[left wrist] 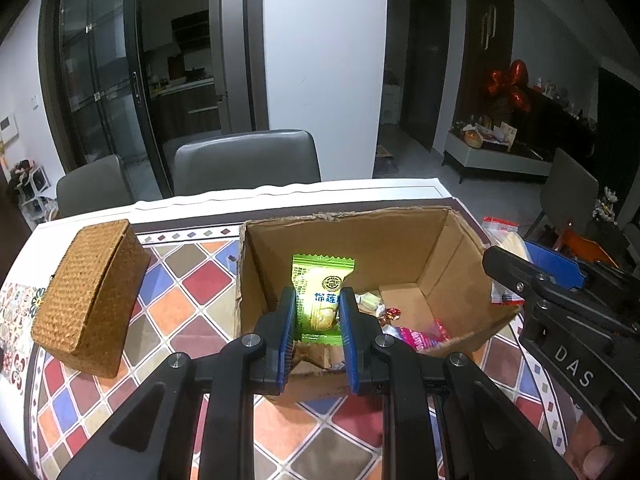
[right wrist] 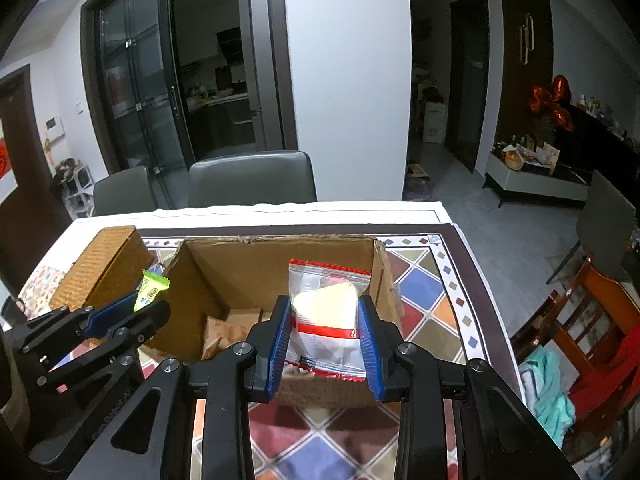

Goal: Organize snacks
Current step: 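Open both tools to drop the green candy and bread packet into the box, then move both open tools back toward the red candy bar and white packet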

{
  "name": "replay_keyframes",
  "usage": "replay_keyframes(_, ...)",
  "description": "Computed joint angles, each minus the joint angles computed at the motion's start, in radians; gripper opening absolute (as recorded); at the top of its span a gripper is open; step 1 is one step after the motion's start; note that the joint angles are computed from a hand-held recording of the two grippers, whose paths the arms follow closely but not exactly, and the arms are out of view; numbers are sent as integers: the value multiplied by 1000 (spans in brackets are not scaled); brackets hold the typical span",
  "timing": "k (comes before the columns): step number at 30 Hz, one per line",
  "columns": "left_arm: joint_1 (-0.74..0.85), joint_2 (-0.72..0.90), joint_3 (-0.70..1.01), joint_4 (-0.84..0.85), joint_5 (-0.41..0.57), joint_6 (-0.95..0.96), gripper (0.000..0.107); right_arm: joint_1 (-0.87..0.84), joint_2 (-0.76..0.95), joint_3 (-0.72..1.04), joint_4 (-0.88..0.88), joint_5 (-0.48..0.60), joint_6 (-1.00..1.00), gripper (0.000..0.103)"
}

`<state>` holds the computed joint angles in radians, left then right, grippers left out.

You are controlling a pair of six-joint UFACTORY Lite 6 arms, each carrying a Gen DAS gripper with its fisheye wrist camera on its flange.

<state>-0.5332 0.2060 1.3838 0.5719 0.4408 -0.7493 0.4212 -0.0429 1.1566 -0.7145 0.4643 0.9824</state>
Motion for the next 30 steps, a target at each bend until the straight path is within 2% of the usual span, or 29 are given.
replay_keyframes(11,18,99,66,-30,-19,34,23,-54,102,50,53,-65,-69,35)
replay_keyframes(12,16,103,66,-18,-17,21,25,-58,106,52,57,-69,-74,35)
replay_keyframes(15,12,105,66,10,-13,-10,43,-60,113,54,25,-70,-52,39)
replay_keyframes(17,6,100,58,39,-8,-45,50,-53,116,55,-13,-64,-20,42)
replay_keyframes(19,2,90,46,66,-3,-79,57,-50,111,51,-35,-59,-1,54)
replay_keyframes(21,3,84,40,80,2,-93,61,-51,106,49,-50,-52,14,60)
replay_keyframes(27,-9,29,-7,146,21,-166,79,-46,75,36,-53,-30,24,65)
replay_keyframes(30,-25,-7,-28,158,45,-187,81,-39,40,13,-64,-19,40,67)
